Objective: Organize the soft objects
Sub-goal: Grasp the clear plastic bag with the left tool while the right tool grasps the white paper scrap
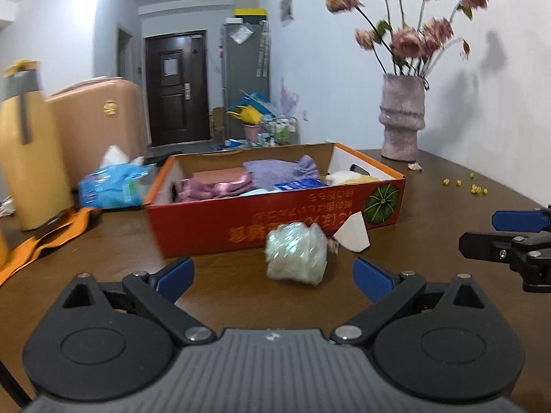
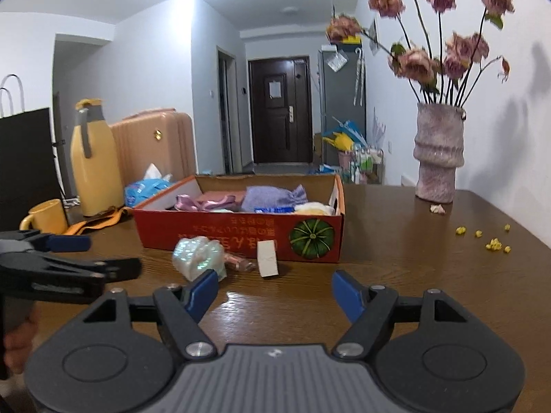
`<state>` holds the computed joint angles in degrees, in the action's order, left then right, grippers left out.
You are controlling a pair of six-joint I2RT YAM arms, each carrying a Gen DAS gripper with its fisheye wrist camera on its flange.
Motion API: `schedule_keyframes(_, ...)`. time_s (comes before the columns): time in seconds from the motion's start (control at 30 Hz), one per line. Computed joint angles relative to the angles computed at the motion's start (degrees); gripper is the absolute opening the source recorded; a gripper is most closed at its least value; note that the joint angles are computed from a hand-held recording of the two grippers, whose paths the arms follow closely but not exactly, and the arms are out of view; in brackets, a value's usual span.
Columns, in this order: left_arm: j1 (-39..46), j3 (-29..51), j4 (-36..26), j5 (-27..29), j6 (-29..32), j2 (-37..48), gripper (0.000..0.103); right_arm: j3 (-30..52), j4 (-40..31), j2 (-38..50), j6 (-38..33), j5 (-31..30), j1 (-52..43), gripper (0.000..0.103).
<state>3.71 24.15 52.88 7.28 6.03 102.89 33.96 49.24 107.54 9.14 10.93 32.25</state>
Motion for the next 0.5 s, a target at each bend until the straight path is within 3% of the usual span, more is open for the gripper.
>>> schedule_keyframes(0.07,-1.03,4.89,-0.94,-0.30,0.58,4.90,0.097,3.31,-2.06,1.91,-0.29,-0.75,-0.99,0.069)
schedule_keyframes(0.27,-0.91,15.96,-6.73,2.53,1.08,13.51,0.074,15.61,-10.63,9.40,0.48,-4.50,-3.61,0.065)
schedule_keyframes(0.37,0.92,18.97,-11.10,7.38,0.53,14.87,0.046,22.66,-15.36,13.56,0.95,-7.18,-4.62,0.062)
schedule_keyframes(0.5,2.97,20.07,-14.31,9.78,-0.14,13.98,0.039,31.03,-19.43,18.67,0.20,-8.39,-4.97,0.059)
